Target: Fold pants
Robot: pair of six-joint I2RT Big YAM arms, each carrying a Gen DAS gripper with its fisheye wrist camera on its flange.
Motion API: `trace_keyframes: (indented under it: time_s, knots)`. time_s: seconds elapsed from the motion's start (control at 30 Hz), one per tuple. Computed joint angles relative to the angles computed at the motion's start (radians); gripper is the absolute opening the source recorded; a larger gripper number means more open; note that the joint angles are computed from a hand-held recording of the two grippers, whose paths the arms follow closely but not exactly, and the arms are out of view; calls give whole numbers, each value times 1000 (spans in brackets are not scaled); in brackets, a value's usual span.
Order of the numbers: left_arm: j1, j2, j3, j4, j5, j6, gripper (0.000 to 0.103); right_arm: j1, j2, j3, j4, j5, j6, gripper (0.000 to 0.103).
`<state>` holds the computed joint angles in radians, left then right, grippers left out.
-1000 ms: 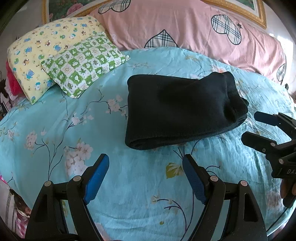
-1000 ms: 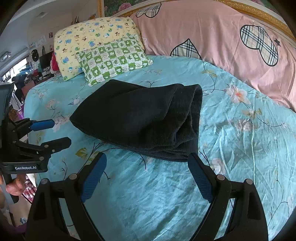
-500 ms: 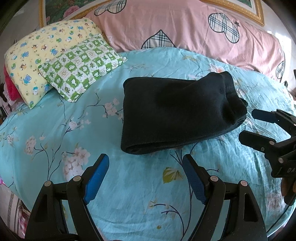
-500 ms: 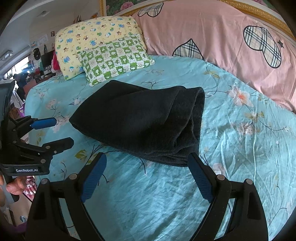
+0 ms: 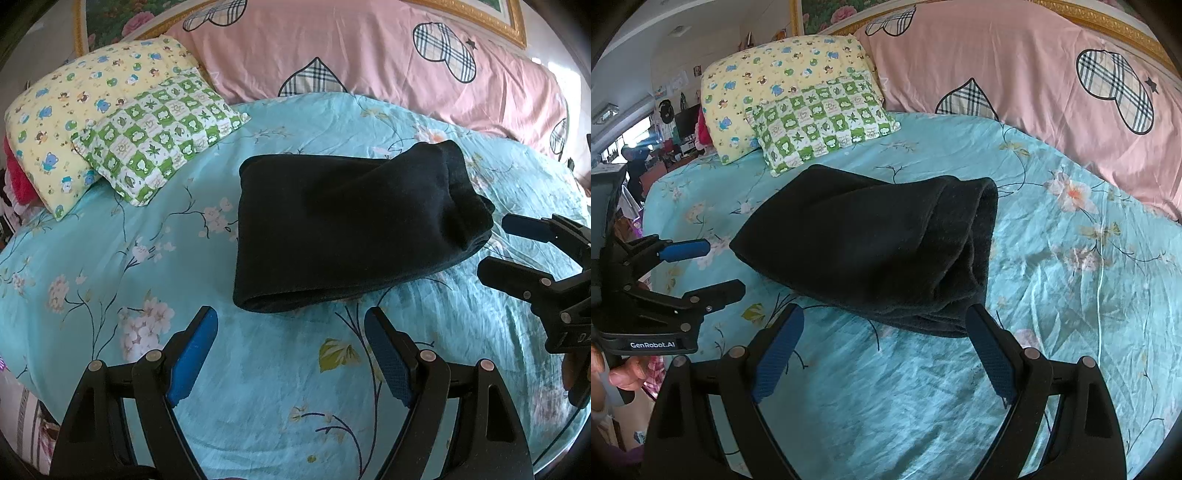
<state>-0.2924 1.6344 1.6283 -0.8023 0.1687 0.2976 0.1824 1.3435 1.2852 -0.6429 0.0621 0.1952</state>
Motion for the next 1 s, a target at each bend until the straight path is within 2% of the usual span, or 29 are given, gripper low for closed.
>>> trace_keyframes:
  time_s: [0.63,0.77,1.0]
  knots:
    - [5,15,49,-34,38,-40,82,-15,-3,12,-9,-15,10,90]
    - [10,9,60,-7,45,-74,82,-17,-15,13,-11,-14,15,90]
    - [0,13,87,13,16,-80,82,-37,-29,17,-2,-19,39,90]
